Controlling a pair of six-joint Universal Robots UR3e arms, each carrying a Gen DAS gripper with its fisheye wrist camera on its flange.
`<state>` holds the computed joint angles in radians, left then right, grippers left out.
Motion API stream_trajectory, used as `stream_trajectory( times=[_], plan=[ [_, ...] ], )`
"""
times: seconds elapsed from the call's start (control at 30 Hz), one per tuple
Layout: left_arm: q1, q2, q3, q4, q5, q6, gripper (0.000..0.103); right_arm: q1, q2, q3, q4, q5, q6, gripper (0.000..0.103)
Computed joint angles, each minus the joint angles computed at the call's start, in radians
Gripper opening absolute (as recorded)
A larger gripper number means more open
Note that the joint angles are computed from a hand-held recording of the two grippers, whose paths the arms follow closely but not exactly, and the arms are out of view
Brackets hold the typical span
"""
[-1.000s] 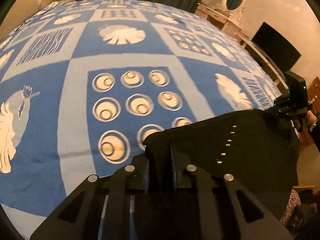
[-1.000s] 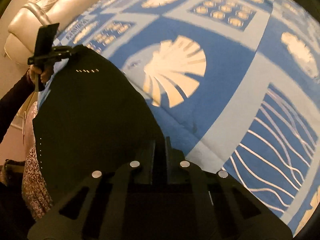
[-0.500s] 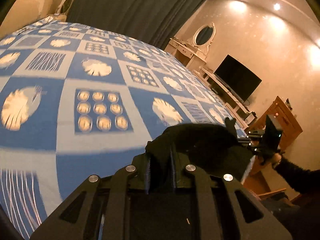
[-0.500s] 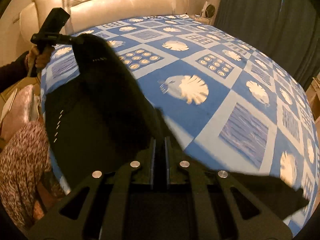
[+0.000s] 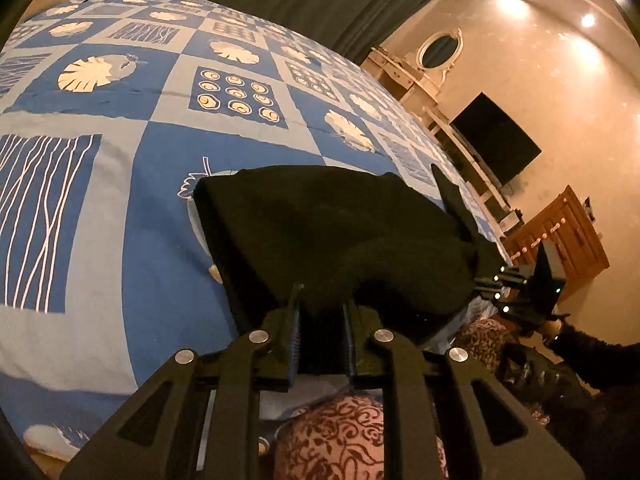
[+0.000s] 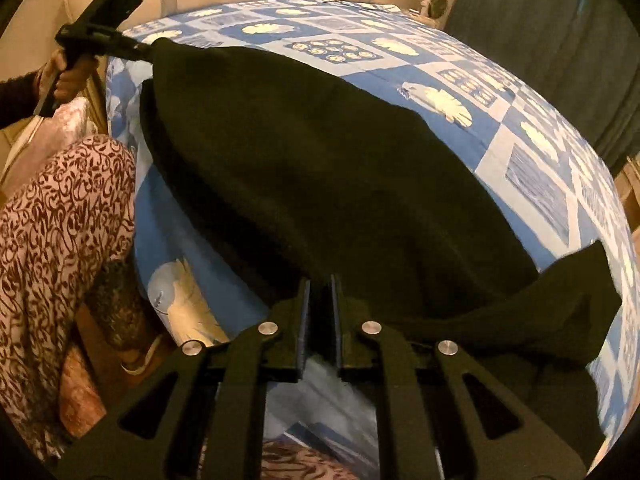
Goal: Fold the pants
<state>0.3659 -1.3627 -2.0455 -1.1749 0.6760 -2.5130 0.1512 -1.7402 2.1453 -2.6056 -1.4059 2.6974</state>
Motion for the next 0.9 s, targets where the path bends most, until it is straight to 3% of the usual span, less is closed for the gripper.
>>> stream_trajectory(
  times=[0.27, 0.43, 0.47, 0.5, 0.57, 0.67, 0.73, 0.8, 0.9],
  plan=[
    [0.043, 0.048, -0.083, 0.017, 0.077, 0.022, 0.016, -0.011, -0.033, 0.035, 0.002, 0.010, 0.000, 0.010],
    [0.158, 0.087, -0.154, 0.048, 0.133, -0.015, 0.016, -0.043, -0.062, 0.048, 0.039, 0.046, -0.024, 0.014],
    [0.173, 0.105, -0.163, 0.047, 0.137, -0.022, 0.016, -0.062, -0.072, 0.048, 0.069, 0.072, -0.029, 0.020],
    [0.193, 0.138, -0.172, 0.036, 0.125, -0.027, 0.016, -0.081, -0.083, 0.046, 0.102, 0.103, -0.037, 0.033],
    [0.200, 0.179, -0.164, 0.006, 0.088, -0.036, 0.016, -0.119, -0.117, 0.051, 0.153, 0.165, -0.048, 0.044],
    [0.086, 0.155, -0.116, 0.133, 0.059, -0.176, 0.018, -0.199, -0.177, 0.031, 0.265, 0.268, -0.043, 0.053],
    [-0.036, 0.069, -0.062, 0.306, 0.108, -0.333, 0.032, -0.319, -0.242, 0.015, 0.339, 0.363, -0.025, 0.062],
    [-0.152, -0.036, 0.004, 0.456, 0.158, -0.481, 0.063, -0.433, -0.269, -0.022, 0.394, 0.424, -0.002, 0.070],
    [-0.309, -0.209, 0.139, 0.596, 0.243, -0.656, 0.072, -0.615, -0.185, -0.154, 0.400, 0.473, 0.113, 0.082]
  ],
)
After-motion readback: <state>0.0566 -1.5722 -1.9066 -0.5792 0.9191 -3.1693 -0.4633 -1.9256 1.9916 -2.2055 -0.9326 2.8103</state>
